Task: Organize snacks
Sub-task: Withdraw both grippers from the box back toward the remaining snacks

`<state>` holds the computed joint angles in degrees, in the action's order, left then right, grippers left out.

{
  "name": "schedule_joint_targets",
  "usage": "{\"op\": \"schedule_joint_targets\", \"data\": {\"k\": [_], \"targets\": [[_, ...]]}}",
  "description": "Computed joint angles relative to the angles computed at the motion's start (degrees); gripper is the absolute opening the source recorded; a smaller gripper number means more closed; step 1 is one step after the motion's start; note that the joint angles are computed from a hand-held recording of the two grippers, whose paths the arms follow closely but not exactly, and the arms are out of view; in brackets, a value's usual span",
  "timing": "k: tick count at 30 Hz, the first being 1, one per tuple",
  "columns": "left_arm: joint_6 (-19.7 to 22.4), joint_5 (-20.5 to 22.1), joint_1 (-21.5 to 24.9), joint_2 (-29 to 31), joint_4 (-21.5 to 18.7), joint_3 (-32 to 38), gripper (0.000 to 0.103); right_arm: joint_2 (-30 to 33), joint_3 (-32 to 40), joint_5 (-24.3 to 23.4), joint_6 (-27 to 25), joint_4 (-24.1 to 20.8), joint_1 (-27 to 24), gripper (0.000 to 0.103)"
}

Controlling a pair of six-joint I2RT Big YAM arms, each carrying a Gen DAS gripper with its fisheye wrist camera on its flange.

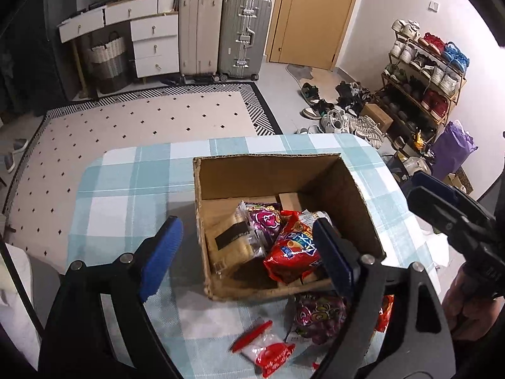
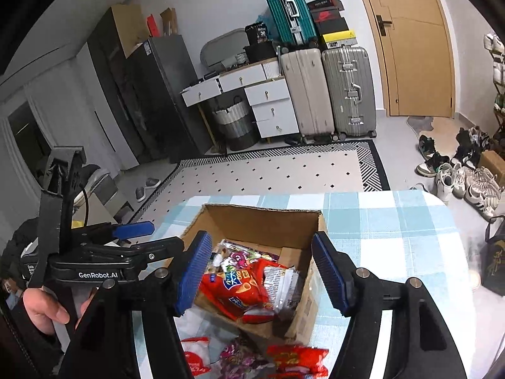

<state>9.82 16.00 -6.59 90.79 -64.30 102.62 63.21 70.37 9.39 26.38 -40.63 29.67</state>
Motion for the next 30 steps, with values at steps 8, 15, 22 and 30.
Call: {"op": "schedule_joint_targets", "data": {"k": [8,15,22,30], "targets": [[-0.2,-0.6,0.1,-8.4,2.3,-6.6,0.084,-4.5,0.1,6.8,-0.8,-3.0,6.5,0.068],[1.7,-0.6,-0.7,-16.0,2.4,-10.6,0.089,-9.0,-0.4,15.5,0.4,-6.1,15.4,0.073],[0.5,1.3,-0.4,-23.2,2.1,-14.2,0.102,-12.6,-0.8,24.0,3.5,-9.3,24.6,0.082],[0.1,3.1,1.7,-31.2,1.1,-19.0,0.102,-14.7,-0.9,34.0,10.9,-14.8,36.0,0.088]]}}
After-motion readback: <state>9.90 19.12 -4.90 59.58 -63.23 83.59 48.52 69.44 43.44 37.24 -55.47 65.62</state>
